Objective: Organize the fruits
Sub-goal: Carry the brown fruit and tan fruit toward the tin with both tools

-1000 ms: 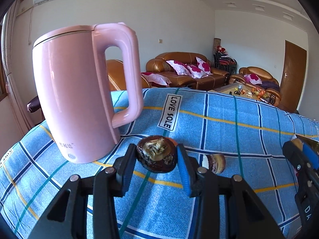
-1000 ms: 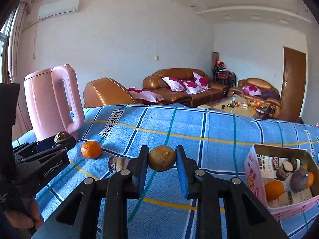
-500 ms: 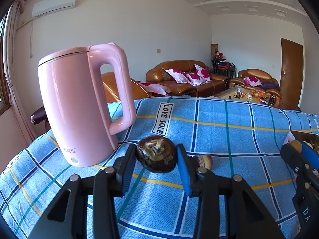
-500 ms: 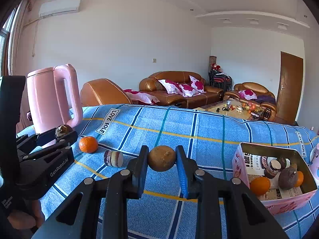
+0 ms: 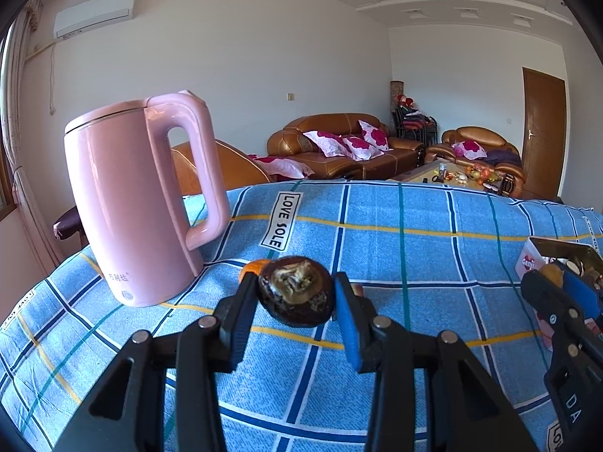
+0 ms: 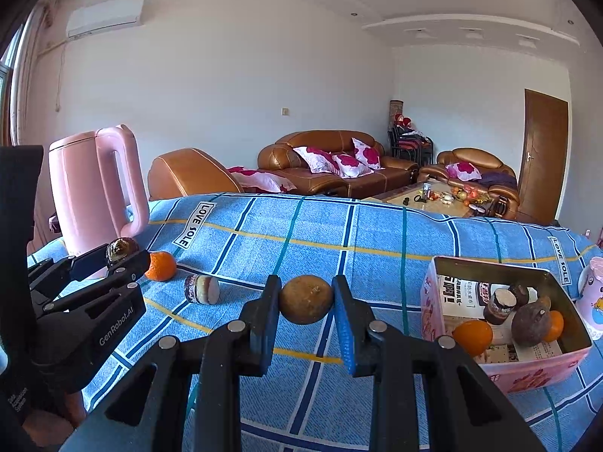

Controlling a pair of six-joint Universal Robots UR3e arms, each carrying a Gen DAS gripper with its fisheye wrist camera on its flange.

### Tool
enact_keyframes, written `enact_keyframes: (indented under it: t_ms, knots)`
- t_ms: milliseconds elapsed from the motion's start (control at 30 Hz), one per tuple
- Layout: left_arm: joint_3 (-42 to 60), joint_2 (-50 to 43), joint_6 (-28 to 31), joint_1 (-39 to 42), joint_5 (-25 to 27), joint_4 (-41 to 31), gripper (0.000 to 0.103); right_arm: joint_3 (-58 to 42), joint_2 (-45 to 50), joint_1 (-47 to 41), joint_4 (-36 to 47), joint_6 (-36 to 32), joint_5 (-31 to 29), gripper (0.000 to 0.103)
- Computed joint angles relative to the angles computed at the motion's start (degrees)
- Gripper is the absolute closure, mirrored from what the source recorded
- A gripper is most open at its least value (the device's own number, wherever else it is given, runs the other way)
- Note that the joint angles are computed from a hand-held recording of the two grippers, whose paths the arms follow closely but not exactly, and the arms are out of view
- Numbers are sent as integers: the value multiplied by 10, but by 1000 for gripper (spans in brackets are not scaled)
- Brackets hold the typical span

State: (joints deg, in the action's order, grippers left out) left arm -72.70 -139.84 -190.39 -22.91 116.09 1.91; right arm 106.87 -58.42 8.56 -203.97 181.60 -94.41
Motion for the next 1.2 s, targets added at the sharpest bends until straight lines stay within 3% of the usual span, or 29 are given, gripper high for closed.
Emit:
enact_keyframes:
  t_ms: [1200]
  knots:
    - [200, -90, -7, -93, 16, -118, 61, 153, -88, -137, -64, -34, 60, 73]
